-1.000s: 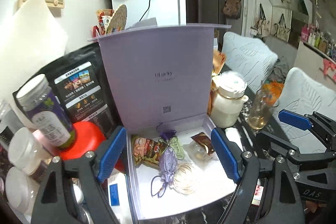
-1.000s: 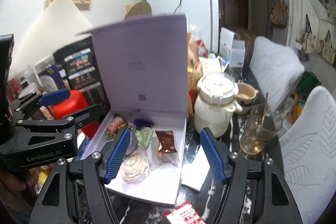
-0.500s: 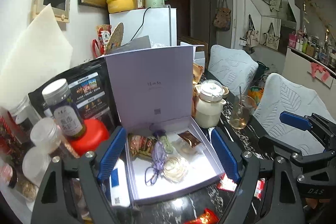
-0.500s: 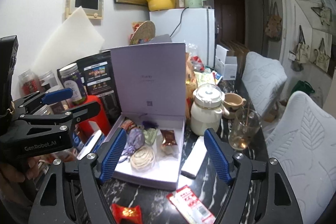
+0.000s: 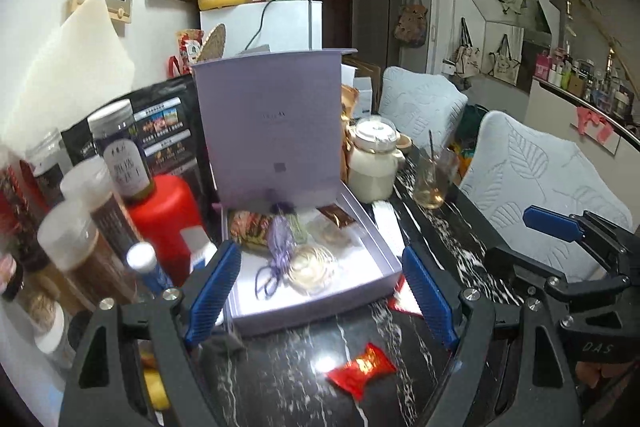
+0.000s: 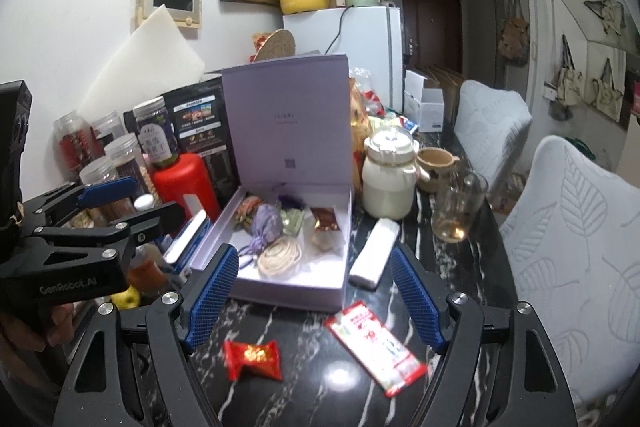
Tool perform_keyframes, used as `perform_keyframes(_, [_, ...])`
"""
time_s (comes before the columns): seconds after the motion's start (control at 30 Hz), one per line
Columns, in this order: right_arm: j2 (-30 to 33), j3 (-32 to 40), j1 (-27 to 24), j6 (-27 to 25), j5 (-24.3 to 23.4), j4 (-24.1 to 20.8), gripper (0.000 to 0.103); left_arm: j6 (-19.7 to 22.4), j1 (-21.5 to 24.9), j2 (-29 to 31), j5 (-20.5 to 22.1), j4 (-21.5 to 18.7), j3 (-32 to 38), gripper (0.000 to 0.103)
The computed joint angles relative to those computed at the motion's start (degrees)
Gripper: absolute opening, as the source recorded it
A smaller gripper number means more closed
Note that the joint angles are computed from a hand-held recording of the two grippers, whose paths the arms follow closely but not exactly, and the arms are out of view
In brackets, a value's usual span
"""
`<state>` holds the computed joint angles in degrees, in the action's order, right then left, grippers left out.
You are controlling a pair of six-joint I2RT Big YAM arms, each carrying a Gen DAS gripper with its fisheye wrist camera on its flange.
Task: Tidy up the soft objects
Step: 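Withdraw both tools up and back from the gift box, then lower the left tool onto the red-gold candy packet and close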
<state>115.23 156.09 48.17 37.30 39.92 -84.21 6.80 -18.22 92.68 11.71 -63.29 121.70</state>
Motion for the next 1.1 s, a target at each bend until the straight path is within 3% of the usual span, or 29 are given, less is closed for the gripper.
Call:
perform_keyframes(0.23, [-6.91, -14.22, 1.43, 4.07, -0.8, 5.44, 0.079, -0.15, -0.32, -4.29, 2.02, 1.49, -7.75, 0.083])
perform_keyframes(0.5, [-11.82, -24.51, 3.19, 9.18, -0.99, 7.62, 0.079, 0.18, -0.22, -6.6, 3.94, 1.06, -12.8, 0.083])
perform_keyframes(0.87, [-15.95, -35.69, 4.7, 15.52, -2.57, 9.28, 0.079, 2.38, -1.0, -8.28, 5.11, 0.4, -19.24, 0.083])
perform_keyframes(1.1, [-17.51, -40.95, 4.52, 17.37, -4.66, 11.15, 0.079, 1.18, -1.25, -6.97, 4.87, -0.68, -21.73, 0.083])
